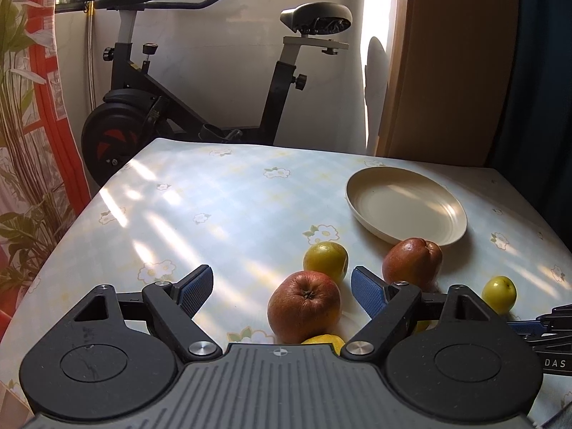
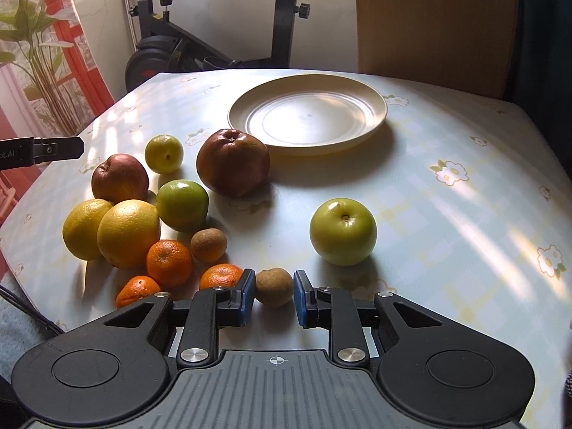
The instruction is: Organize fruits
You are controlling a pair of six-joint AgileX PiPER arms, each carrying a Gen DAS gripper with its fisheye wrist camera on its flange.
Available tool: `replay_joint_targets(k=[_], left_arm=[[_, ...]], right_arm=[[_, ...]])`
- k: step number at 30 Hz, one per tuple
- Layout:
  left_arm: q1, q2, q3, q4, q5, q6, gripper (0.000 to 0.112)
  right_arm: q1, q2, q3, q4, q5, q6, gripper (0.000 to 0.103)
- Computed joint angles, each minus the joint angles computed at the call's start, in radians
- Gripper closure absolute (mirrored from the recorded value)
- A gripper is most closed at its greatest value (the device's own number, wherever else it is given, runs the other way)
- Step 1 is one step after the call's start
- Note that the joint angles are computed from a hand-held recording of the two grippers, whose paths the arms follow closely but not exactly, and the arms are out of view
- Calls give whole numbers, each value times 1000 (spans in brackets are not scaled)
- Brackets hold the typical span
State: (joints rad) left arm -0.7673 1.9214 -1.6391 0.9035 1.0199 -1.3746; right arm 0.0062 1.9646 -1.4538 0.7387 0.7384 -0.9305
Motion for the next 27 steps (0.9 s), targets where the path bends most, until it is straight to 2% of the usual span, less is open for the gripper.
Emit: replay_joint_targets(k=[4, 9, 13, 15, 22, 27], left_arm=[[7, -2, 5, -14, -20, 12, 26], [60, -27, 28, -54, -119, 70, 26], [78, -14, -1, -57, -102, 99, 26], [83, -12, -7, -70, -104, 101, 26], [69, 4, -27, -87, -82, 134, 26], [69, 5, -31, -93, -82, 149, 26]], right_arm=[[-25, 36, -36, 48, 40, 15, 80], [-78, 117, -103, 155, 130, 80, 77], [-91, 133, -103, 199, 145, 85, 79], [-92, 129, -89, 213, 130, 69, 80], [-57, 54, -18, 126, -14, -1, 80], [-42, 32, 5, 83, -35, -20, 77]])
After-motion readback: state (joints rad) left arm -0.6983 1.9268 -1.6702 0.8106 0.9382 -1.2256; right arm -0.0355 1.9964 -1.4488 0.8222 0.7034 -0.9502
